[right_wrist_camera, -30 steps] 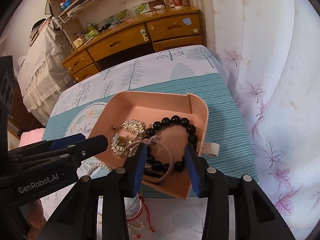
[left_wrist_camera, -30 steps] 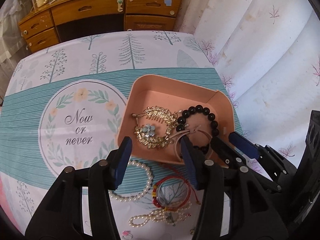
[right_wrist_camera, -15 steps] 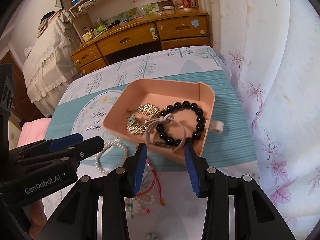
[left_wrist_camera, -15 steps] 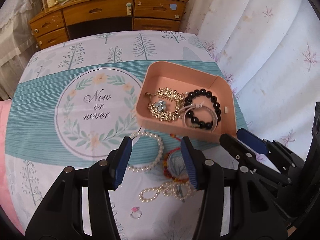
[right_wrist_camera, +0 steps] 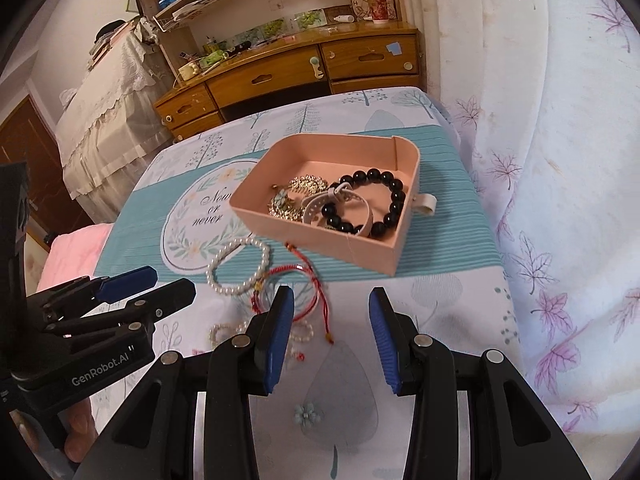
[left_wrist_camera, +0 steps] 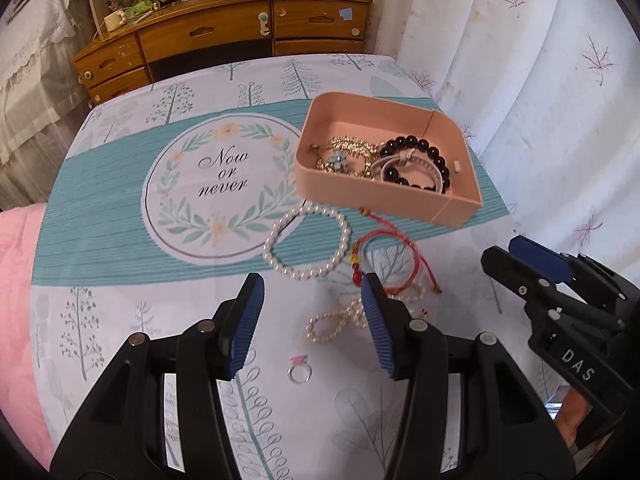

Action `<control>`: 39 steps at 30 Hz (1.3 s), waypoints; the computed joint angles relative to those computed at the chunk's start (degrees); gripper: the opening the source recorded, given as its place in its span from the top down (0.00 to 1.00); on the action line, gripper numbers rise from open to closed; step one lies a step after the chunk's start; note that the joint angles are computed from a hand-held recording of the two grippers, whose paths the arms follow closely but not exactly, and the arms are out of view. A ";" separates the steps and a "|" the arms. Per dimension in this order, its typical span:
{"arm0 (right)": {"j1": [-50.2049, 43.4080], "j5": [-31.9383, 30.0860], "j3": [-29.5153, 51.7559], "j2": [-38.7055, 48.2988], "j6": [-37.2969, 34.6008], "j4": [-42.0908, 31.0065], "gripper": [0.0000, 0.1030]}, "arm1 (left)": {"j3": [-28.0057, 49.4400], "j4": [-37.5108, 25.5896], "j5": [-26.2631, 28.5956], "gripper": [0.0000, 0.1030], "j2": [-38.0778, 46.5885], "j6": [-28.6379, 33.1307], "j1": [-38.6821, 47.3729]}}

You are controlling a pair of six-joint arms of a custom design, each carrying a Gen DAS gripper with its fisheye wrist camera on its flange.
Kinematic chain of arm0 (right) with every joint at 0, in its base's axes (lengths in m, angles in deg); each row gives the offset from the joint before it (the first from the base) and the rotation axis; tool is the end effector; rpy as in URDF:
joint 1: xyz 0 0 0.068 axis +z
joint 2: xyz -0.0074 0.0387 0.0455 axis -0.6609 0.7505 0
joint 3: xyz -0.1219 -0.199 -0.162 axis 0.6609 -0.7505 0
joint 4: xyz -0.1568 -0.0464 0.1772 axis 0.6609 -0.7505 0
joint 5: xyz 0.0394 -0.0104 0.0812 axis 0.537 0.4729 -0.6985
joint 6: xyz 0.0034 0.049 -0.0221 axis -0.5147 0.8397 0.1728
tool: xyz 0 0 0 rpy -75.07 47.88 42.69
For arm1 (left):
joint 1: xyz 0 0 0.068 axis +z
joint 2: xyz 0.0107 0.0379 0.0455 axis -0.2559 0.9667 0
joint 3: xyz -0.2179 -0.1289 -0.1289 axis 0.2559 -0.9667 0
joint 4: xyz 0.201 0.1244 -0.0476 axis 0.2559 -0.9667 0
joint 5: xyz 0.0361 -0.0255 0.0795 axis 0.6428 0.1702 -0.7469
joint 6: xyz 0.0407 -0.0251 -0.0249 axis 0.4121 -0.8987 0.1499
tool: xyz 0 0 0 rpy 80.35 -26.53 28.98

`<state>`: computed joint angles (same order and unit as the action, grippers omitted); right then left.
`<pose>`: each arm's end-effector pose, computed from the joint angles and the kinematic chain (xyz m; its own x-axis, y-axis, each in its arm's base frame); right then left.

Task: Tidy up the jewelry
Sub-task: 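Open both tools over the box and withdraw them, then move the left tool to the pink-stone ring while the right tool approaches the teal flower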

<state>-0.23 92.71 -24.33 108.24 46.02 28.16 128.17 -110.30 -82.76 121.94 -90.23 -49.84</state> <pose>0.1746 0.1391 0.2731 -0.8113 0.2615 -0.5229 0.1560 0.9588 0.2373 0.2644 -0.1808 0.2687 -0.8349 0.2847 -0.4711 0.3367 0.9412 -0.0279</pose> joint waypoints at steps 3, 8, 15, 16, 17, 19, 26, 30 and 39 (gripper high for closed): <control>1.69 0.78 -0.43 -0.66 1.02 -1.14 0.62 | -2.10 0.42 1.57 0.54 -1.58 -0.53 0.63; 4.54 0.69 -2.28 -1.56 2.46 -1.63 0.62 | -6.02 0.93 2.85 0.54 -3.07 -0.17 0.73; 10.17 -0.04 -5.27 0.26 4.97 -0.41 0.62 | -12.69 2.64 3.13 0.54 -5.28 0.68 1.56; 11.16 -0.35 -5.99 0.46 5.26 0.19 0.62 | -13.48 2.76 3.41 0.54 -5.69 0.91 1.76; 12.04 -0.37 -6.59 0.72 5.61 0.74 0.62 | -14.51 3.00 3.54 0.54 -6.30 1.16 1.86; 13.29 -0.53 -7.63 1.28 6.18 1.41 0.62 | -16.28 3.39 3.35 0.54 -7.51 1.46 1.88; 14.43 -2.00 -10.25 2.50 6.48 4.62 0.62 | -19.24 3.51 4.45 0.54 -8.59 2.09 2.47; 15.29 -1.87 -9.46 4.28 5.29 5.15 0.62 | -19.56 3.81 4.15 0.54 -7.65 1.95 1.55; 15.96 -1.00 -8.47 7.17 2.90 6.47 0.68 | -19.01 4.32 4.65 0.54 -6.45 1.73 1.82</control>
